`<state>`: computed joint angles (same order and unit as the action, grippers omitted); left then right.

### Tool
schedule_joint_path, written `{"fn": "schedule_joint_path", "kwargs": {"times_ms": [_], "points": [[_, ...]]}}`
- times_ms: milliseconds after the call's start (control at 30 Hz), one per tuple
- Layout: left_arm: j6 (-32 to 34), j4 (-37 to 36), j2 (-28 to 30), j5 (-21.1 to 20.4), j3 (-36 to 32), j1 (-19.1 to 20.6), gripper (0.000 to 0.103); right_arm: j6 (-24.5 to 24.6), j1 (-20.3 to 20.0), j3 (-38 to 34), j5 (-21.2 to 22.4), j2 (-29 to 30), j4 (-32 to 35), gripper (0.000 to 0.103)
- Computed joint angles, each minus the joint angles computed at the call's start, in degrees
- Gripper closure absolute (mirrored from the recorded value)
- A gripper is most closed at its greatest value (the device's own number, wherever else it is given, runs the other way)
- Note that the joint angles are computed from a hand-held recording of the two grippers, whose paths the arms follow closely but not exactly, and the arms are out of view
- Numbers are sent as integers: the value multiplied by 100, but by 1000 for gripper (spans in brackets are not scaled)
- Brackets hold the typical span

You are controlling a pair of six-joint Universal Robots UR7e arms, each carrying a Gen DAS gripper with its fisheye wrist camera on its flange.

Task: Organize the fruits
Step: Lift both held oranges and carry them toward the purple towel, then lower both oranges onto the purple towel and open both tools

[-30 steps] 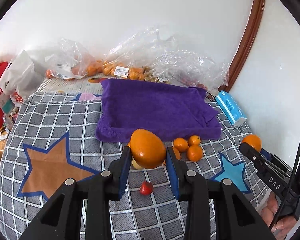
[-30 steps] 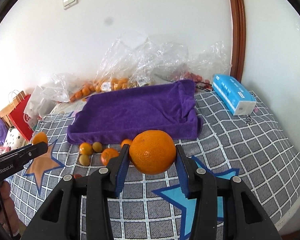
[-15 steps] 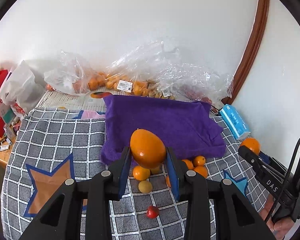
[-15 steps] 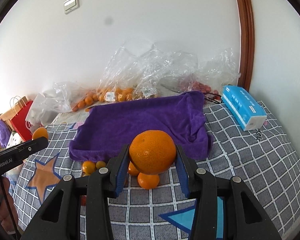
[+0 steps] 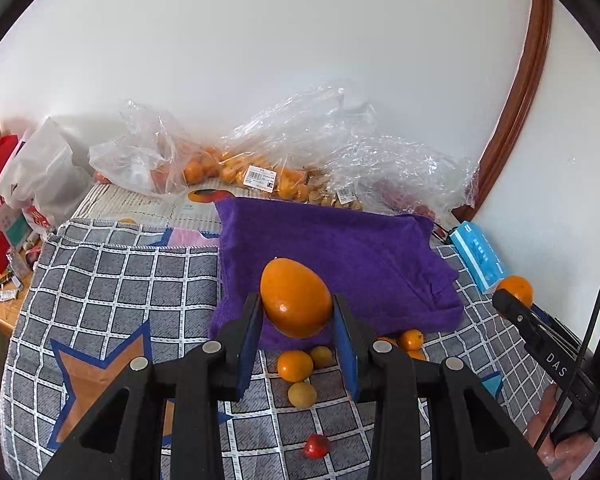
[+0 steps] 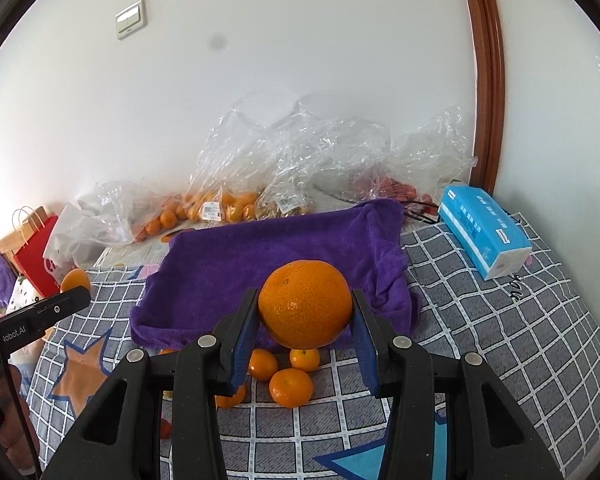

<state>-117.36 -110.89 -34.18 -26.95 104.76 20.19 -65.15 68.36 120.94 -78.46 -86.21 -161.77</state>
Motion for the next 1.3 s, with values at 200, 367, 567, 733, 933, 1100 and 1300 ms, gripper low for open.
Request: {"fn": "schedule_joint_path", "kwargs": {"times_ms": [200,367,567,733,933,1100,1300], "points": [[325,-435,-83,18,155,160,70,197,111,-120,-157,244,-138,59],[572,-826,-123,135,285,319,70,234,219,-224,-276,528,-345,59],[1402,-1965,-82,198,467,627,70,400,375,-410,-474,904,-524,59],[1947,-2777,37,235,514,905,70,438,496,-557,-644,1235,-708,59],[2538,-3447,189,137,453,1237,70,497,604,-784,-806,1624,-791,59],[2868,-3782,256,75,430,1429,70,491,674,-936,-928,1928,-907,59],[3219,-4180,397,57,445,1571,70,477,693,-1110,-1155,2276,-989,59]]}}
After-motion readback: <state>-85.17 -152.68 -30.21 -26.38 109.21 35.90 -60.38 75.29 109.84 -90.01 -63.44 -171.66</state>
